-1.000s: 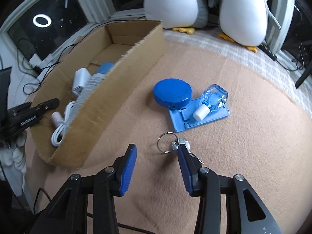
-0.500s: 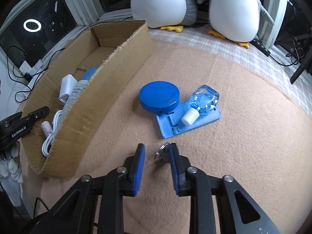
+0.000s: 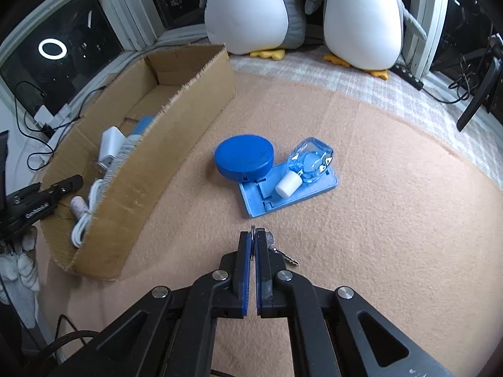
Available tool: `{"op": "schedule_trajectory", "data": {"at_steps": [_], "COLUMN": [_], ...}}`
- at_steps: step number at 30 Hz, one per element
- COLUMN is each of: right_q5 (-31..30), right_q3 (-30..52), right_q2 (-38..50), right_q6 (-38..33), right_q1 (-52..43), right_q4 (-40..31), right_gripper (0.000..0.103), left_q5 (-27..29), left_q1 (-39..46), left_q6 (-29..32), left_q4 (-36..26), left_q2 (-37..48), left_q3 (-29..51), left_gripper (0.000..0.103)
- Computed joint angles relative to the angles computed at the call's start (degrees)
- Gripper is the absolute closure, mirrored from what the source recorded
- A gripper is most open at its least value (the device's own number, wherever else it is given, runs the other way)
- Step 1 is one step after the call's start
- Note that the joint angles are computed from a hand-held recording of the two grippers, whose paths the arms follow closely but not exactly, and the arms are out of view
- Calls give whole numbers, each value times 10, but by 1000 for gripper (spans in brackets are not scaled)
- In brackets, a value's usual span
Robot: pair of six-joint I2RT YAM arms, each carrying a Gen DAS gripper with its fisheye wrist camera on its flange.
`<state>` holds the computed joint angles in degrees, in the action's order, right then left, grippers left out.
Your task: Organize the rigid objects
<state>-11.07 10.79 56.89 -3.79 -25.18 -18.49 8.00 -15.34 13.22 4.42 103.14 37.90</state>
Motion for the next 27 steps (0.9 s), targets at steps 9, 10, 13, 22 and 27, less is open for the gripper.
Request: {"op": "schedule_trajectory", "data": {"at_steps": [9, 10, 13, 22, 27], "right_q5": [-5, -14, -10, 54, 72], "right_q3": [12, 11, 5, -6, -4], "right_q2": [-55, -55, -77, -27, 14], "right_q6": [-5, -11, -11, 25, 26], "right_q1": [-10, -17, -5, 87, 92], "right_q4": [-44, -44, -57, -9, 24], "right_gripper": [102, 102, 102, 87, 87], "left_q5": [-1, -1, -1, -1, -2], "left_q1": [1, 2, 2, 1, 1], "left_q6": [4, 4, 4, 4, 3], "left_q4": [2, 2, 2, 1, 1], "left_q2": [2, 2, 2, 3, 4], "left_q3": [0, 0, 0, 2, 3], "left_gripper": [84, 84, 84, 84, 84]}}
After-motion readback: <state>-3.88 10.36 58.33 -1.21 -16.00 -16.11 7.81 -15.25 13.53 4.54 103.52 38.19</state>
